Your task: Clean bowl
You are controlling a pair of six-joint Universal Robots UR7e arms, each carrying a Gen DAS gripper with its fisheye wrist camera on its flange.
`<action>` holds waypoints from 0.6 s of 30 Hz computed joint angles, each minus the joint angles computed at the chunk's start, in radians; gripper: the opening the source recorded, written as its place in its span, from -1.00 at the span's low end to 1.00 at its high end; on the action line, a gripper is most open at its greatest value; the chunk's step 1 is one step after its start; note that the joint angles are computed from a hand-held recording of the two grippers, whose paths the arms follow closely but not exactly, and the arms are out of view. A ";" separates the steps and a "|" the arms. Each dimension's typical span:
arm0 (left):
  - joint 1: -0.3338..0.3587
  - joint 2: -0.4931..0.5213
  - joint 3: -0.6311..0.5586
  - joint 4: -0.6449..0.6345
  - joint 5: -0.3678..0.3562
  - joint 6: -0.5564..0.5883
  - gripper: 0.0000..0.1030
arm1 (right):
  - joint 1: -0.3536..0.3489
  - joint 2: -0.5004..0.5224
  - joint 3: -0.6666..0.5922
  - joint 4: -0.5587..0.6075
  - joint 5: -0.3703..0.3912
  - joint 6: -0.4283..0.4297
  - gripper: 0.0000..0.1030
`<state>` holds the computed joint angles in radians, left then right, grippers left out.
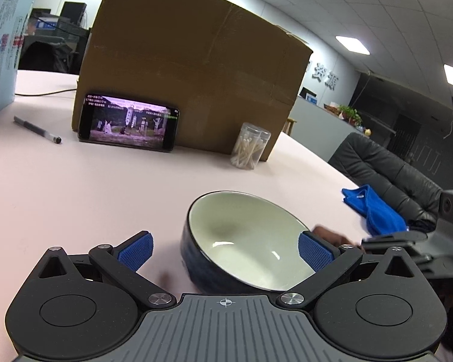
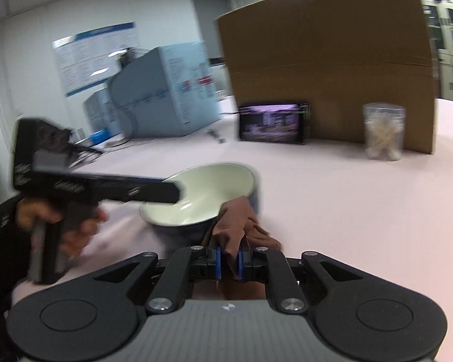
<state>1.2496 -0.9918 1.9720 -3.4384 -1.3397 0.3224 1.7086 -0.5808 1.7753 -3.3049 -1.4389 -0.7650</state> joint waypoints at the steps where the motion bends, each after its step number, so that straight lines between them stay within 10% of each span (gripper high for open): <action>1: 0.001 0.001 -0.001 0.000 0.002 -0.001 0.73 | 0.000 -0.006 0.004 0.027 0.016 -0.020 -0.75; 8: 0.006 0.005 -0.009 0.010 0.024 -0.035 0.15 | -0.009 0.005 -0.010 -0.034 0.017 0.079 -0.74; 18: 0.011 0.009 -0.015 0.002 0.029 -0.048 0.08 | -0.021 -0.005 -0.004 0.024 0.079 0.024 -0.67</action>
<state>1.2609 -0.9825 1.9571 -3.4365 -1.3110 0.2745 1.6875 -0.5855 1.7714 -3.2805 -1.3597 -0.7411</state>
